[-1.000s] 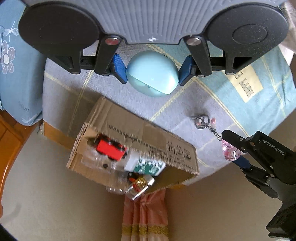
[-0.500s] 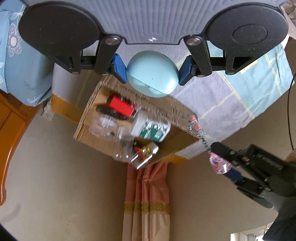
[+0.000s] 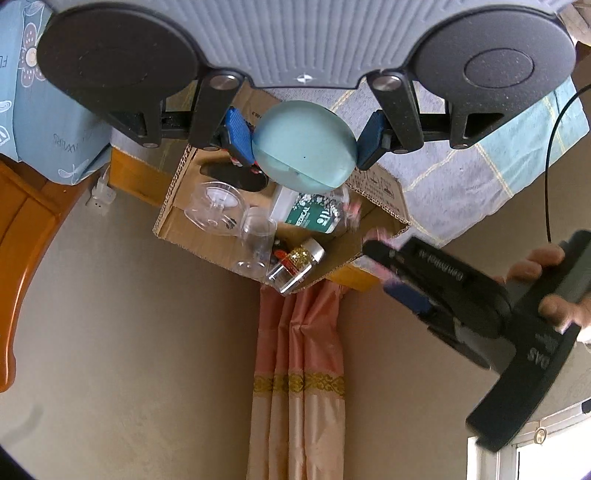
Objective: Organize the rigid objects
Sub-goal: 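Open the left tool over the box while the right tool drops the blue case in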
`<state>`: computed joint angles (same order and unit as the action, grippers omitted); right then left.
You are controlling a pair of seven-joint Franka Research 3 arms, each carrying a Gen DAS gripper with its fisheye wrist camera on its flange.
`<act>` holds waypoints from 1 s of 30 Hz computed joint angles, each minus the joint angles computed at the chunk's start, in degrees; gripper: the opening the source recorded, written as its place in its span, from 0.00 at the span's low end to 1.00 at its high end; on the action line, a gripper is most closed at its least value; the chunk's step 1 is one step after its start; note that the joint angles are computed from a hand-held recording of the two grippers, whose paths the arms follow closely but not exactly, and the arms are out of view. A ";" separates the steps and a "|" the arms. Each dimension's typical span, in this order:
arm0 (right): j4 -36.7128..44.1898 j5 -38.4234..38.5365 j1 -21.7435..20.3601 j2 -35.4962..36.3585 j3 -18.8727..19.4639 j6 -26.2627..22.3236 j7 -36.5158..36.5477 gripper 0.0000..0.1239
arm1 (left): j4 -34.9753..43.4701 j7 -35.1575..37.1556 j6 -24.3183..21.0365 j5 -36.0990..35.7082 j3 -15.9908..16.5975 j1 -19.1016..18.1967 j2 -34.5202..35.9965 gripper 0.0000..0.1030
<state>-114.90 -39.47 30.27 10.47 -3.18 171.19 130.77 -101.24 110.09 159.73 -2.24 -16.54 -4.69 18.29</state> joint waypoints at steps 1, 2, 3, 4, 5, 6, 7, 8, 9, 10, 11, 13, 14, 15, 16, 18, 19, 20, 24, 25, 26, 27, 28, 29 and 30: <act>0.29 -0.22 0.09 0.15 -0.16 -0.18 0.24 0.53 | -1.29 -0.61 2.19 0.65 0.48 -0.31 -0.44 0.86; 0.53 -0.17 0.05 0.29 -0.20 -0.30 0.30 0.53 | -2.96 -1.42 5.07 1.87 1.14 -0.74 -1.01 0.87; 0.92 0.01 -0.04 0.52 -0.25 -0.40 0.30 0.53 | -3.89 -1.66 6.45 2.82 1.35 -0.80 -1.33 0.87; 1.29 0.10 -0.07 0.75 -0.40 -0.47 0.43 0.53 | -4.78 -2.02 7.36 3.44 1.41 -0.72 -1.72 0.91; 1.55 0.27 -0.10 0.85 -0.47 -0.62 0.41 0.53 | -5.59 -2.05 8.20 3.25 0.98 -0.22 -2.06 0.93; 2.02 0.34 -0.10 1.13 -0.61 -0.77 0.43 0.53 | -7.19 -1.68 9.91 2.42 0.15 0.64 -2.67 0.93; 2.66 0.22 0.01 1.48 -0.90 -1.04 0.76 0.53 | -8.55 -1.15 11.02 1.70 -0.67 1.47 -3.32 0.93; 3.14 0.27 0.06 1.77 -1.09 -1.22 0.98 0.53 | -9.63 -0.91 11.76 1.24 -1.19 1.99 -3.85 0.93; 3.67 0.68 -0.01 2.04 -1.11 -1.54 0.87 0.53 | -11.18 -0.02 12.75 0.10 -2.27 2.95 -4.59 0.93; 4.34 1.17 -0.08 2.40 -1.11 -1.94 0.69 0.53 | -12.23 1.31 13.38 -1.17 -3.47 4.01 -5.09 0.93; 5.14 1.48 0.00 2.86 -1.24 -2.47 0.76 0.53 | -13.71 2.54 14.26 -2.45 -4.51 4.91 -5.83 0.94; 6.81 2.73 -0.03 3.87 -1.06 -3.71 -0.06 0.53 | -16.29 4.50 15.88 -4.33 -5.81 6.02 -7.08 0.96; 7.79 3.66 -0.17 4.54 -0.81 -4.18 -0.99 0.53 | -17.77 6.09 16.92 -5.56 -6.80 6.89 -7.75 0.96; 8.87 4.57 -0.21 5.28 -0.61 -4.70 -2.01 0.53 | -19.03 7.06 17.90 -6.46 -7.35 7.35 -8.34 0.96; 10.17 5.50 -0.12 6.18 -0.46 -5.36 -3.00 0.53 | -20.10 7.58 18.60 -7.04 -7.58 7.55 -8.82 0.96; 12.70 7.84 -0.03 7.97 0.02 -6.39 -5.52 0.53 | -21.05 8.97 18.09 -9.09 -8.63 8.55 -9.30 0.96; 13.89 9.13 0.04 8.85 0.25 -6.81 -6.89 0.53 | -21.24 11.52 17.49 -12.11 -10.45 10.19 -9.42 0.96; 15.21 10.39 0.25 9.84 0.41 -7.25 -8.11 0.53 | -21.37 14.15 16.74 -15.07 -11.69 11.33 -9.62 0.96; 21.06 16.11 0.84 14.39 1.39 -8.91 -14.30 0.53 | -22.65 17.40 17.10 -19.08 -10.03 10.09 -10.37 0.96; 22.72 17.55 1.02 15.64 1.61 -9.46 -15.89 0.53 | -22.54 18.62 16.93 -20.78 -9.98 10.11 -10.34 0.96; 24.43 19.01 1.17 16.93 1.87 -10.01 -17.50 0.53 | -22.58 20.12 16.73 -23.04 -10.21 10.34 -10.52 0.96; 26.11 20.38 1.37 18.18 2.04 -10.53 -18.97 0.53 | -22.47 22.44 16.41 -25.94 -10.80 10.92 -10.56 0.96; 27.69 21.74 1.55 19.33 2.17 -11.15 -20.35 0.53 | -22.32 24.10 16.11 -28.01 -10.92 11.07 -10.53 0.96; 29.62 23.19 1.66 20.74 2.41 -12.01 -21.74 0.53 | -22.33 25.17 15.96 -29.38 -10.66 10.88 -10.59 0.96; 31.45 24.58 1.77 22.09 2.61 -12.80 -23.00 0.53 | -22.47 25.59 16.18 -30.04 -10.01 10.34 -10.65 0.96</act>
